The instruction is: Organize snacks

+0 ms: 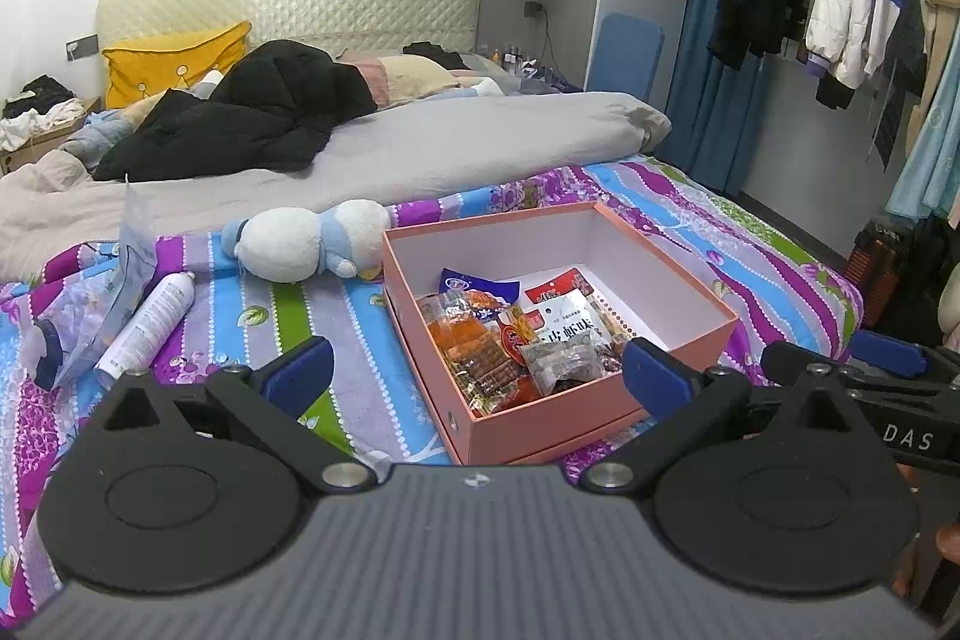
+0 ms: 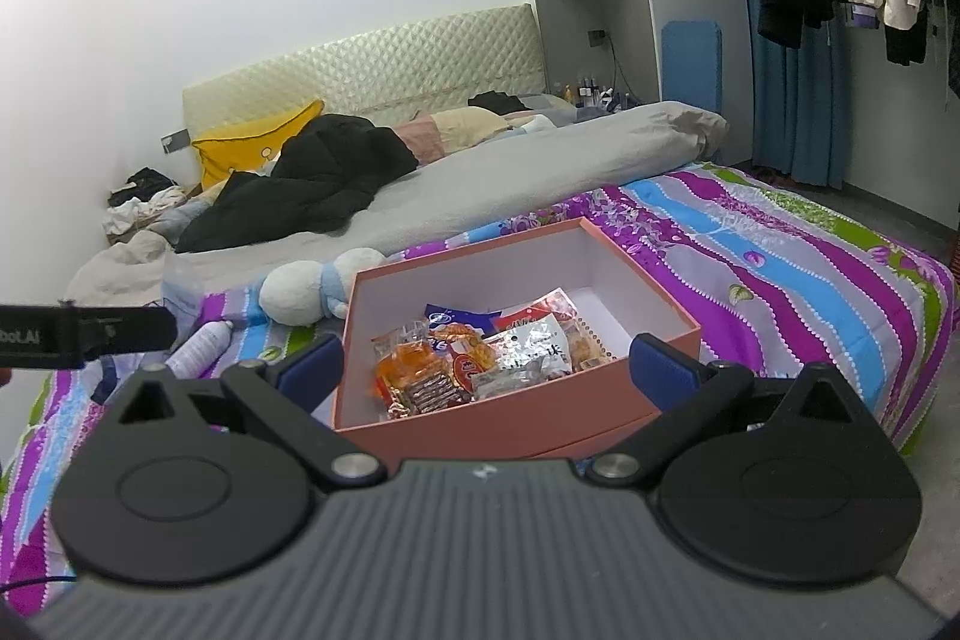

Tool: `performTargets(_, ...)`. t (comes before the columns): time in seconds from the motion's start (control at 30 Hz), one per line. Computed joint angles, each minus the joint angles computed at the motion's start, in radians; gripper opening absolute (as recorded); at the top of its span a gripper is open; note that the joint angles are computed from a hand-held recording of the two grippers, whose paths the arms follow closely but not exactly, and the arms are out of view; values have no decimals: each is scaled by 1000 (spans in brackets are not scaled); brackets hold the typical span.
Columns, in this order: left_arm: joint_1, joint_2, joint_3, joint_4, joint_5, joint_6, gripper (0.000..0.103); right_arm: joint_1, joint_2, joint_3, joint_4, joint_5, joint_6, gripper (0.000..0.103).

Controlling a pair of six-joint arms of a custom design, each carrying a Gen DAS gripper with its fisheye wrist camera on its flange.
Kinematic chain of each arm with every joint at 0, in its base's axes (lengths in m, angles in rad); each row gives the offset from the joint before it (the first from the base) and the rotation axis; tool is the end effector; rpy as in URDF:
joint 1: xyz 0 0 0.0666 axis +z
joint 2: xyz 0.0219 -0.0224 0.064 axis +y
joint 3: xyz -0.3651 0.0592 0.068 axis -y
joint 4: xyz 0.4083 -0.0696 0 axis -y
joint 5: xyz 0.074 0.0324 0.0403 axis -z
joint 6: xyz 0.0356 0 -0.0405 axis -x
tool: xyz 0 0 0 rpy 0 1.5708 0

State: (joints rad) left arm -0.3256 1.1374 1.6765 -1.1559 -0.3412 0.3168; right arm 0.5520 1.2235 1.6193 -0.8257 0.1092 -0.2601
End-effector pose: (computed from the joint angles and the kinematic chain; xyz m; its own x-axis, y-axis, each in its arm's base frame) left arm 0.3526 -0.1069 0.6377 -0.5341 -0.1295 -0.8354 -0.1300 0.9890 -0.0702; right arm 0.3749 0.2259 0.6087 -0.4553 0.0198 -0.8901 -0.3310 0.9243 0.1899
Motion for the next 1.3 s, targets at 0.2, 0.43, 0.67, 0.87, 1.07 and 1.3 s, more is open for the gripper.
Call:
performTargets(0.2, 2, 3, 4, -5, 0, 3, 103, 2, 0, -2, 6, -3, 4, 103)
performTargets(0.43, 11, 4, 10, -14, 22, 19, 103, 3, 8, 7, 10, -15, 6, 103)
performTargets(0.67, 5, 2, 8, -17, 4, 23, 103, 0, 9, 9, 5, -11, 11, 103)
performTargets(0.87, 6, -1, 1, -18, 12, 25, 103, 3, 10, 12, 4, -11, 7, 103)
performTargets(1.07, 9, -7, -8, -23, 20, 33, 103, 8, 8, 7, 4, -17, 12, 103)
performTargets(1.3, 13, -10, -11, -18, 19, 30, 103, 8, 11, 8, 6, -17, 6, 103)
